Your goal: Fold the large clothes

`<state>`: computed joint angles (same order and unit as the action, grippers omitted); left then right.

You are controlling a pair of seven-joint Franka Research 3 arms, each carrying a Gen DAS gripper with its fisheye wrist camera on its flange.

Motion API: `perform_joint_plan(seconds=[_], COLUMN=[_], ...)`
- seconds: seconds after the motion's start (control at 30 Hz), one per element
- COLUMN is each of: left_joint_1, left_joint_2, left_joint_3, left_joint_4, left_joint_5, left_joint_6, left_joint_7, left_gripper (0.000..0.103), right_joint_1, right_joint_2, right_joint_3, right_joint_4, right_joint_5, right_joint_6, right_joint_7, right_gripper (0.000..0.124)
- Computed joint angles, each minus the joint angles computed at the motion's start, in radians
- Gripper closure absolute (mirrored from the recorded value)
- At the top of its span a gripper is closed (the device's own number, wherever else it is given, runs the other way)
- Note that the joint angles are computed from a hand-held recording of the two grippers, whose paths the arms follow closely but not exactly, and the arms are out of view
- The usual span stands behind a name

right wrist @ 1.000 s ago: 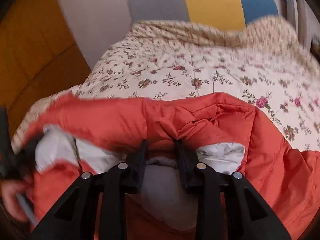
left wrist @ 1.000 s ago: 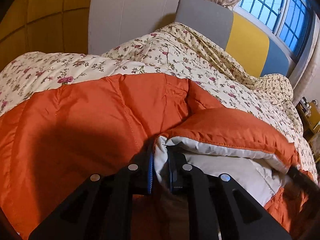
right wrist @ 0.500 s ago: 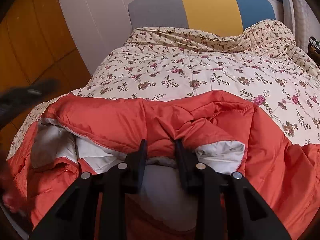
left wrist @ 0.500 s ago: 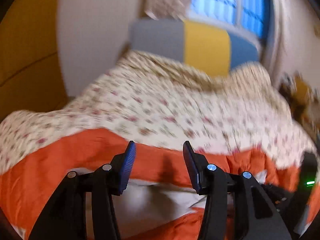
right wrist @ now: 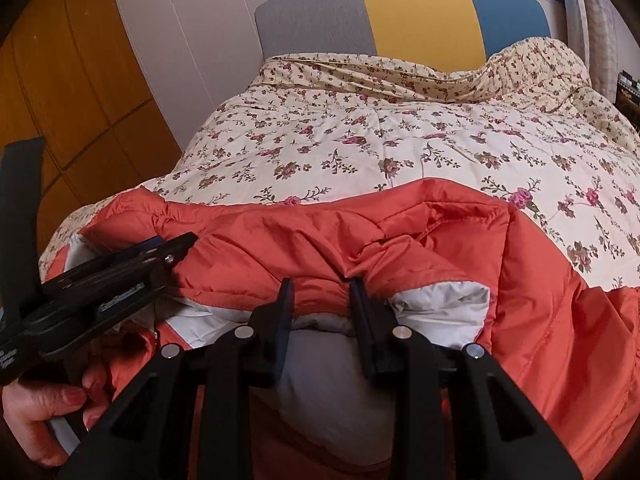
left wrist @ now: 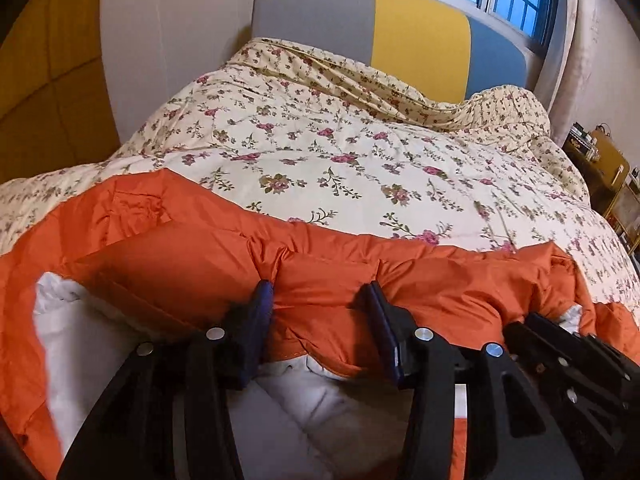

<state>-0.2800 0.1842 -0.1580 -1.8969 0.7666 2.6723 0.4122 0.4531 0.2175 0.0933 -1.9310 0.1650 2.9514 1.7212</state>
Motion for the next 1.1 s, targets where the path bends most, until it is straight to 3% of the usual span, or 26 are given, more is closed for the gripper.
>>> perform_joint_plan(seconds=[0.07, 0.1, 0.13, 0.17, 0.2, 0.27, 0.33, 0.4, 0.47, 0.5, 0.6, 0.7, 0.77, 0.9, 1.1], left_joint_1=[-0.005, -0.008, -0.009, -0.010, -0.010, -0.020, -0.022, -0.016, -0.002, 0.008, 0.058, 0.116, 0.140, 0.191, 0.283], left_joint_2=[-0.040, -0.070, -0.083, -0.091, -0.090, -0.068, -0.076, -0.109, -0.174, -0.221, -0.336, -0.480, -0.553, -0.740, -1.009], left_joint_3=[-0.004, -0.006, -0.012, -0.021, -0.029, -0.045, -0.046, -0.046, -0.045, -0.047, -0.066, -0.068, -0.063, -0.064, -0.047], left_joint_4=[-0.037, -0.070, -0.084, -0.094, -0.094, -0.066, -0.066, -0.100, -0.171, -0.216, -0.329, -0.467, -0.526, -0.647, -0.835], left_joint_5=[0.009, 0.031, 0.044, 0.046, 0.047, 0.036, 0.035, 0.035, 0.056, 0.082, 0.142, 0.101, 0.044, -0.057, -0.165], left_joint_6=[0.001, 0.013, 0.011, 0.000, -0.018, -0.090, -0.103, -0.069, -0.010, 0.017, 0.082, 0.119, 0.089, -0.052, -0.130], left_joint_7=[-0.016, -0.044, -0.058, -0.060, -0.055, -0.014, -0.013, -0.036, -0.102, -0.164, -0.323, -0.427, -0.425, -0.405, -0.424], left_gripper=[0.043, 0.031, 0.025, 0.015, 0.011, 0.011, 0.011, 0.011, 0.008, 0.005, 0.004, 0.004, 0.004, 0.004, 0.004], right_joint_1=[-0.008, -0.006, 0.015, 0.042, 0.042, 0.012, -0.003, -0.002, -0.003, -0.005, -0.042, -0.096, -0.112, -0.107, -0.096], right_joint_2=[-0.039, -0.067, -0.095, -0.119, -0.124, -0.109, -0.107, -0.133, -0.171, -0.194, -0.259, -0.291, -0.294, -0.266, -0.262], right_joint_3=[0.004, 0.000, -0.028, -0.068, -0.074, -0.040, -0.026, -0.028, -0.032, -0.033, 0.000, 0.047, 0.065, 0.083, 0.067], right_joint_4=[-0.026, -0.053, -0.084, -0.114, -0.124, -0.120, -0.121, -0.132, -0.163, -0.181, -0.251, -0.282, -0.288, -0.253, -0.259], right_joint_5=[0.015, 0.012, -0.052, -0.168, -0.222, -0.192, -0.179, -0.221, -0.310, -0.391, -0.468, -0.619, -0.674, -0.779, -0.783], right_joint_6=[-0.020, -0.012, 0.000, 0.006, 0.002, -0.019, -0.020, -0.039, -0.045, -0.065, -0.082, -0.131, -0.152, -0.232, -0.223], right_joint_7=[-0.002, 0.014, 0.092, 0.219, 0.276, 0.242, 0.224, 0.249, 0.315, 0.384, 0.467, 0.611, 0.657, 0.715, 0.729], right_gripper=[0.090, 0.082, 0.069, 0.069, 0.069, 0.069, 0.069, 0.065, 0.051, 0.051, 0.051, 0.045, 0.043, 0.034, 0.032])
